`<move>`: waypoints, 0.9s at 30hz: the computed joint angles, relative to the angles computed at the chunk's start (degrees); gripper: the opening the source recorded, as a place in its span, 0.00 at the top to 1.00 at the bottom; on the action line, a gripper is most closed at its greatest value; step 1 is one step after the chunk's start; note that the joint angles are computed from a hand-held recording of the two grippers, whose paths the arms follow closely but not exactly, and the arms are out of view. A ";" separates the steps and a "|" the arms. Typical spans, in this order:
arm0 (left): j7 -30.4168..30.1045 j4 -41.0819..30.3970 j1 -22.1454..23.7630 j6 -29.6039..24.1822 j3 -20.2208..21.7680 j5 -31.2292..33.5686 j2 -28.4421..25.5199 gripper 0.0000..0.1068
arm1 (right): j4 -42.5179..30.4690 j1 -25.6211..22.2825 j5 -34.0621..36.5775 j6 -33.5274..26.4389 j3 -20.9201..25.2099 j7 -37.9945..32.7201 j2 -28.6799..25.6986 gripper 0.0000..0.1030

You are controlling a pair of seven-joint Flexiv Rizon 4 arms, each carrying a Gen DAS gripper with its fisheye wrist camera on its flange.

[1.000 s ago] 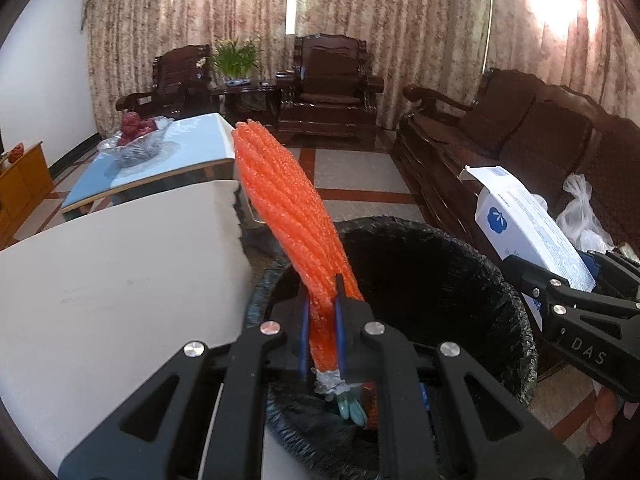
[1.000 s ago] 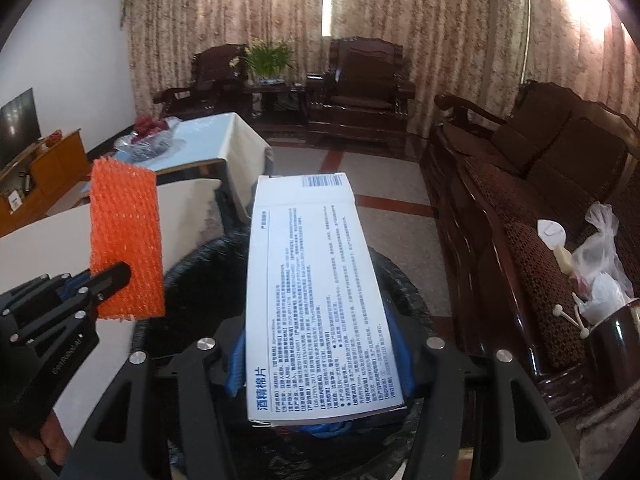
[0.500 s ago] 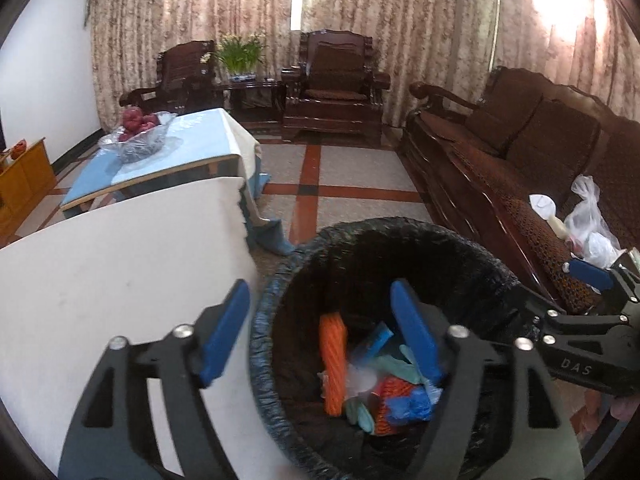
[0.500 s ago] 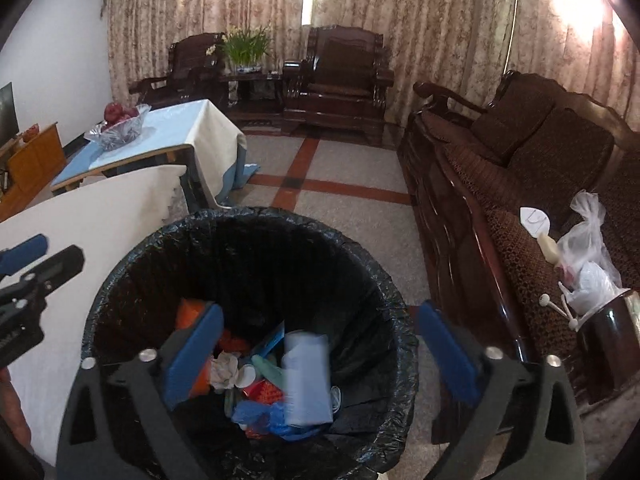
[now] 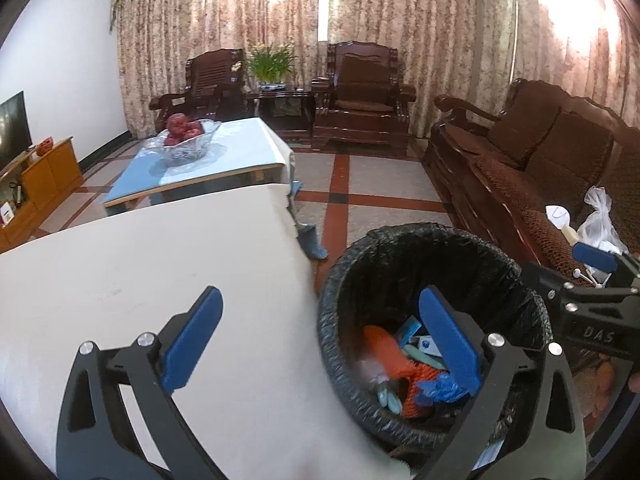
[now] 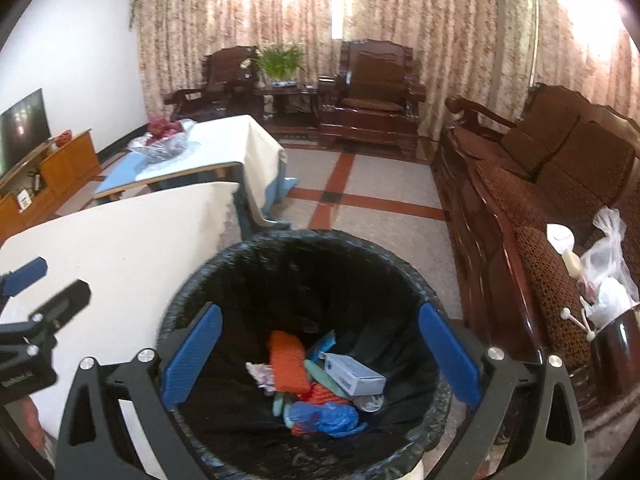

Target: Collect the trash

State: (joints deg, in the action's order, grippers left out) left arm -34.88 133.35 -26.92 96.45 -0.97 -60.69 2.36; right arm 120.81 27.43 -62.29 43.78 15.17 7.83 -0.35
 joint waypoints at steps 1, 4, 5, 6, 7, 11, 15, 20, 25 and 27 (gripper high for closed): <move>-2.70 0.76 1.45 -0.59 -0.14 3.40 0.87 0.10 | -0.46 0.37 0.25 -0.36 0.34 -0.24 0.14 0.06; -13.96 2.84 8.21 -3.84 -0.84 17.92 4.42 0.10 | -1.40 1.38 0.77 -1.38 1.25 -0.52 0.89 0.06; -15.89 3.30 9.16 -4.42 -0.62 20.42 5.46 0.10 | -1.60 1.57 0.82 -1.52 1.41 -0.59 1.08 0.06; -17.40 3.63 9.79 -4.94 -0.30 22.42 6.41 0.10 | -1.83 1.84 0.73 -1.82 1.66 -0.49 1.26 0.06; -19.43 4.09 11.08 -5.61 -0.27 25.14 7.65 0.09 | -2.03 2.07 0.63 -2.16 1.91 -0.49 1.69 0.06; -24.05 4.64 13.10 -8.97 1.38 31.88 11.57 0.09 | -3.01 3.23 0.29 -4.01 3.11 0.11 2.49 0.06; -27.85 5.10 14.39 -11.46 2.95 37.63 15.12 0.09 | -4.29 4.51 -0.47 -5.28 3.89 0.13 2.36 0.06; -29.78 5.52 14.41 -13.22 5.03 40.60 18.64 0.09 | -5.12 5.74 -0.90 -5.45 4.10 -0.02 1.89 0.06; -30.94 5.53 14.31 -13.91 5.99 41.46 20.63 0.09 | -5.36 6.29 -1.66 -5.95 4.22 0.20 2.13 0.06; -31.11 5.45 14.14 -13.83 6.21 41.61 21.10 0.09 | -5.34 6.40 -1.90 -6.08 4.29 0.06 2.31 0.06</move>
State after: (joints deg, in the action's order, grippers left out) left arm -65.99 138.79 -12.77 82.63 5.24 -19.08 23.46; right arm 115.48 33.83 -64.19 37.69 19.47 7.90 1.96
